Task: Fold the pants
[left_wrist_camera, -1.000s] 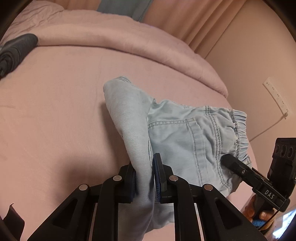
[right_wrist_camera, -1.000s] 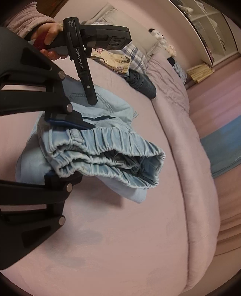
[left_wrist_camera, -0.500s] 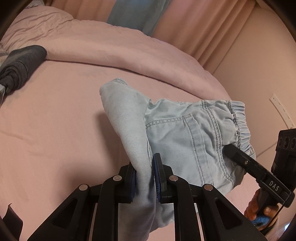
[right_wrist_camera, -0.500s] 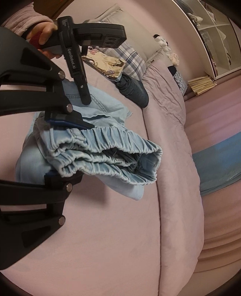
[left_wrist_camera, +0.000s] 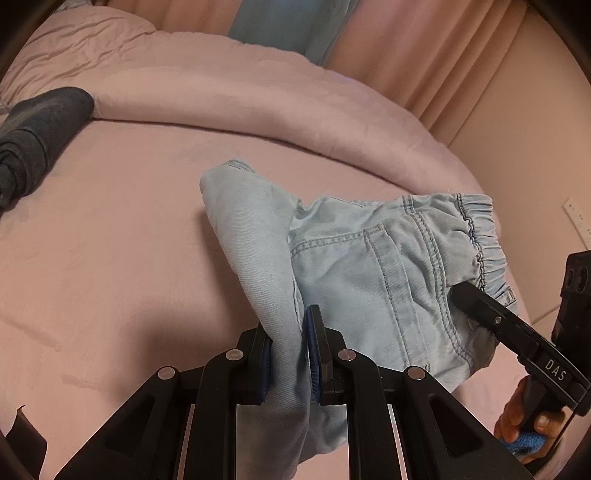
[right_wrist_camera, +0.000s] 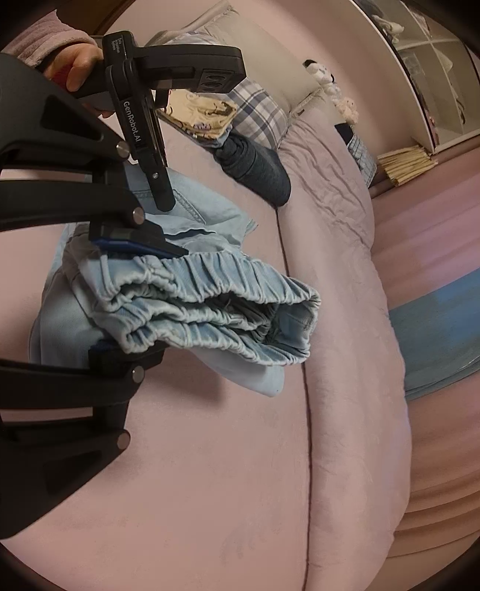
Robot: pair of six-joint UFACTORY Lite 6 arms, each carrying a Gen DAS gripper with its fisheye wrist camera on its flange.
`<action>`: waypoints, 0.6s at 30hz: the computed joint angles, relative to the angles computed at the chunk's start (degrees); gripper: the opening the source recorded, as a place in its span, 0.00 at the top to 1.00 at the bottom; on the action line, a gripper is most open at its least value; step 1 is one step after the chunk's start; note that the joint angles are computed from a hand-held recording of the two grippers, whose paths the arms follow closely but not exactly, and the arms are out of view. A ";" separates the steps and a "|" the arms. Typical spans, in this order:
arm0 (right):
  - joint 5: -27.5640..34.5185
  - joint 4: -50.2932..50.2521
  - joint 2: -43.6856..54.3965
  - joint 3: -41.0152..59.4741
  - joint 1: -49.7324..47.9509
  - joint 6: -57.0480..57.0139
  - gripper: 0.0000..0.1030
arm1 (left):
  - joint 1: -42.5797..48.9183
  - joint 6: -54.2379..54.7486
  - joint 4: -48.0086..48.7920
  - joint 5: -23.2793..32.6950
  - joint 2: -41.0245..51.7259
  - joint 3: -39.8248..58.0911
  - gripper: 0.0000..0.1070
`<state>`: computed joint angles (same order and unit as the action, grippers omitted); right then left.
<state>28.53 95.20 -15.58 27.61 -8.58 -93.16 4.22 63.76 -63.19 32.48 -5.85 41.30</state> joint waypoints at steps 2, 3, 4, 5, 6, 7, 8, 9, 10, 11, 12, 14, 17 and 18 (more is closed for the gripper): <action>-1.00 2.76 4.29 1.73 0.81 -2.59 0.65 | -0.72 0.93 -0.85 -1.62 3.76 1.34 0.87; -1.31 3.49 6.89 2.83 1.05 -3.29 0.65 | -1.01 1.50 -1.35 -2.49 5.04 1.61 0.87; -1.62 4.41 9.12 3.60 1.14 -4.22 0.65 | -1.18 2.48 -2.12 -3.46 5.64 1.42 0.87; -2.27 5.81 11.25 4.29 1.38 -5.53 0.65 | -1.07 3.74 -2.92 -3.92 5.98 1.26 0.87; -2.59 6.13 13.08 4.99 1.06 -6.05 0.64 | -0.74 4.74 -3.43 -3.88 6.34 1.27 0.87; -2.42 5.91 14.58 5.51 0.45 -6.03 0.64 | -0.48 5.14 -3.36 -3.96 6.66 1.22 0.87; -1.81 5.07 16.25 6.07 -0.64 -5.60 0.63 | -0.56 4.71 -2.60 -4.69 7.21 1.32 0.87; -1.44 4.18 17.64 6.58 -1.54 -4.94 0.61 | -0.62 4.35 -2.04 -5.36 7.69 1.40 0.85; -0.91 2.32 19.66 7.36 -2.79 -3.20 0.60 | -0.52 4.30 -1.98 -5.85 7.93 1.16 0.82; -0.21 0.82 21.31 7.86 -3.94 -1.98 0.58 | -0.26 4.31 -2.20 -5.79 7.84 0.85 0.81; 0.25 -0.05 21.99 7.95 -4.72 -1.17 0.55 | 0.13 4.04 -2.14 -5.45 7.80 0.79 0.78; 1.73 -1.78 23.05 7.83 -6.62 0.93 0.50 | 0.41 1.07 0.30 -5.44 7.11 0.77 0.73; 2.20 -6.29 21.35 7.24 -8.18 6.11 0.45 | -0.65 -7.27 7.90 -7.59 3.29 0.00 0.69; 1.56 -7.67 19.73 6.62 -8.51 7.67 0.41 | -1.38 -10.29 10.83 -8.95 0.96 -0.99 0.67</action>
